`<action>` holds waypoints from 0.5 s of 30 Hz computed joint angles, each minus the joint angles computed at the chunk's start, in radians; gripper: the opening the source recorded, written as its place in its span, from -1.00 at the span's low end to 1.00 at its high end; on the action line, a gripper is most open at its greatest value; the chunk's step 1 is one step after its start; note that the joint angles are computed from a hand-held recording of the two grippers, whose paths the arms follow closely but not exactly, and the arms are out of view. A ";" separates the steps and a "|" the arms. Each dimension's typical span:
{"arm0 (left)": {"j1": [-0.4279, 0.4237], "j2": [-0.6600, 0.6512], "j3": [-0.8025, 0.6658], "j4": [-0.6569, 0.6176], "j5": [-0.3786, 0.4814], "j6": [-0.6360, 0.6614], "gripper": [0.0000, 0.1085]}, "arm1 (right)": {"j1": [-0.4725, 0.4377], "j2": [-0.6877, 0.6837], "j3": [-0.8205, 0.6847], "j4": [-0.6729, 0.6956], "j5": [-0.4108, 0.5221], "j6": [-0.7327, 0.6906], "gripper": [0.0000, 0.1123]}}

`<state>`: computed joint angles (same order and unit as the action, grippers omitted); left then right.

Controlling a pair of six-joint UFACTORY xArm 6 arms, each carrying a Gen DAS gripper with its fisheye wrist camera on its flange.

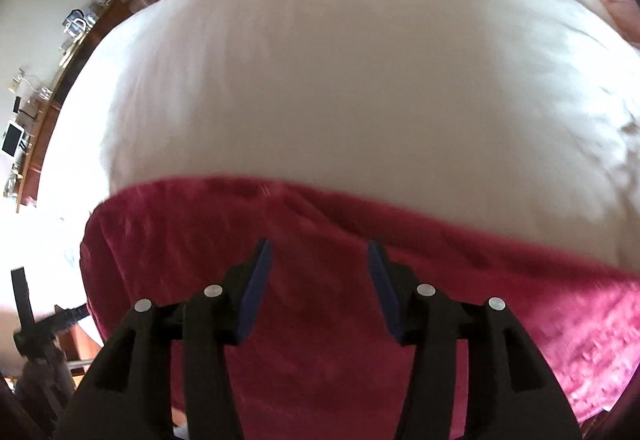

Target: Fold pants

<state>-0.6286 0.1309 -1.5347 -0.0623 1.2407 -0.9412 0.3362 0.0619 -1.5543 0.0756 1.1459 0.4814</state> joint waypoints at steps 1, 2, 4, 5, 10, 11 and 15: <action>-0.003 0.023 -0.034 -0.004 0.005 0.025 -0.22 | -0.002 0.018 -0.014 0.007 -0.004 -0.002 -0.09; -0.007 0.050 -0.071 -0.003 0.022 0.045 -0.22 | -0.009 0.055 -0.046 0.029 -0.006 -0.013 -0.09; -0.015 0.095 -0.132 0.011 0.058 0.074 -0.22 | -0.024 0.077 -0.050 0.067 -0.007 -0.037 -0.09; -0.017 0.117 -0.158 0.019 0.080 0.094 -0.22 | -0.031 0.093 -0.057 0.097 0.001 -0.053 -0.09; -0.006 0.190 -0.229 -0.014 0.121 0.102 -0.20 | -0.029 0.096 -0.041 0.195 0.033 -0.133 -0.09; -0.008 0.191 -0.223 -0.016 0.116 0.101 -0.18 | -0.030 0.087 -0.031 0.211 0.037 -0.143 -0.09; 0.005 0.237 -0.281 -0.026 0.148 0.135 -0.17 | -0.051 0.057 0.006 0.285 0.060 -0.172 -0.09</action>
<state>-0.6231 0.3675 -1.8160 -0.0881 1.3884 -0.8059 0.2856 0.1192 -1.5484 0.3608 1.2055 0.3090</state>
